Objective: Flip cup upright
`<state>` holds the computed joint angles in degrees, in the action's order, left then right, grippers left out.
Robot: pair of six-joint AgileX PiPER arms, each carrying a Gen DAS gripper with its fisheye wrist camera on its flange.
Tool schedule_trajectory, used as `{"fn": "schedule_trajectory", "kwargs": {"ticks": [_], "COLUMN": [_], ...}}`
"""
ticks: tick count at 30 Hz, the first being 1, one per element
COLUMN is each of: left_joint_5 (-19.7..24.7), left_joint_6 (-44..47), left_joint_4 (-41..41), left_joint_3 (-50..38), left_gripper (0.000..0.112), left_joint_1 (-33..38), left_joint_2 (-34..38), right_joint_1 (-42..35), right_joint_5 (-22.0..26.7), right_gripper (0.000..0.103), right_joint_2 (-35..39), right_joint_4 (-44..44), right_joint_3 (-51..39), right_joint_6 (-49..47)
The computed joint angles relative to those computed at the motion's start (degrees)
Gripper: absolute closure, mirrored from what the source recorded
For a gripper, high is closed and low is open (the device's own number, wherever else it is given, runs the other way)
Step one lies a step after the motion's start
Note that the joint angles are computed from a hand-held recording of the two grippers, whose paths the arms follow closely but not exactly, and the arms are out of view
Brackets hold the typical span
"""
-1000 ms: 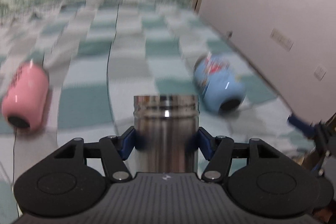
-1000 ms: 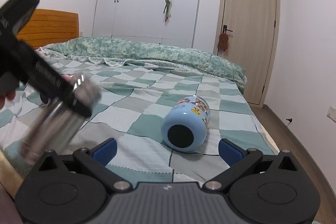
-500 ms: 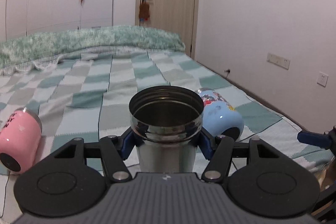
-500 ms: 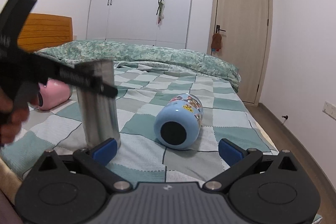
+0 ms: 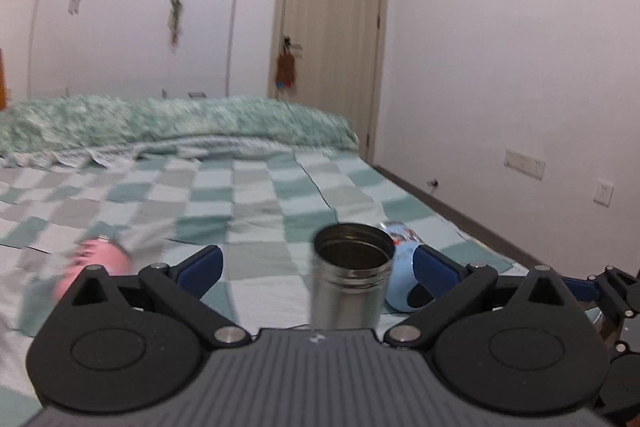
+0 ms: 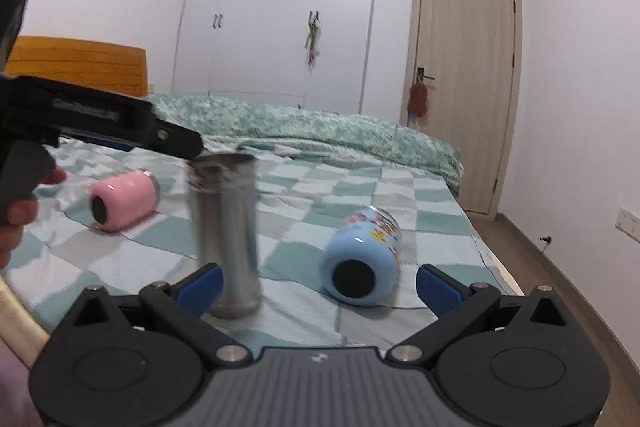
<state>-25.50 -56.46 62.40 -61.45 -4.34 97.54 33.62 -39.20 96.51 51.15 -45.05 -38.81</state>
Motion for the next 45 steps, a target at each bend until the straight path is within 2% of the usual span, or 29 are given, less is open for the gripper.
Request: {"fn": "schedule_trajectory", "kwargs": {"ticks": [5,10,13,16,22,25,28,35,45], "left_joint_5": [-7.2,-15.2,-19.1,-22.8,-36.0,-35.7,-39.2,-42.6,-43.2], "left_joint_6": [7.3,19.3,24.3,32.1,49.7,51.5,51.2,51.7,51.7], "left_joint_4": [-5.4,-12.9,-15.5,-21.8,-36.8,-38.2,-36.9,-36.8,-36.3], "left_joint_3": [11.2,22.9,28.1,31.9,38.9,39.2,40.0,40.9,41.2], "left_gripper": [0.009,0.009,0.009,0.009,0.009,0.009,0.009,0.009,0.009], "left_joint_1": [8.2,15.8,19.0,19.7,17.3,16.2,17.8,18.6,18.7], "left_joint_2": [-7.8,-10.8,-10.1,-8.2,-1.3,0.2,1.2,2.4,2.5], "right_joint_1": [5.9,11.6,14.6,17.0,19.7,20.7,21.3,21.5,21.6], "right_joint_5": [-2.9,-7.3,-11.3,-15.8,-21.8,-24.4,-26.5,-26.8,-27.2], "right_gripper": [0.0,0.0,0.0,0.0,0.0,0.0,0.0,0.0,0.0], "right_joint_2": [-0.5,1.3,3.2,5.7,10.2,11.1,12.0,12.4,12.4], "right_joint_4": [3.4,5.6,6.6,6.2,6.9,7.1,7.0,7.3,7.4], "right_joint_3": [0.2,1.0,2.1,3.5,5.1,5.2,5.5,5.3,5.5], "right_joint_6": [-0.8,1.3,2.9,6.4,12.5,13.4,14.2,13.9,14.2]}}
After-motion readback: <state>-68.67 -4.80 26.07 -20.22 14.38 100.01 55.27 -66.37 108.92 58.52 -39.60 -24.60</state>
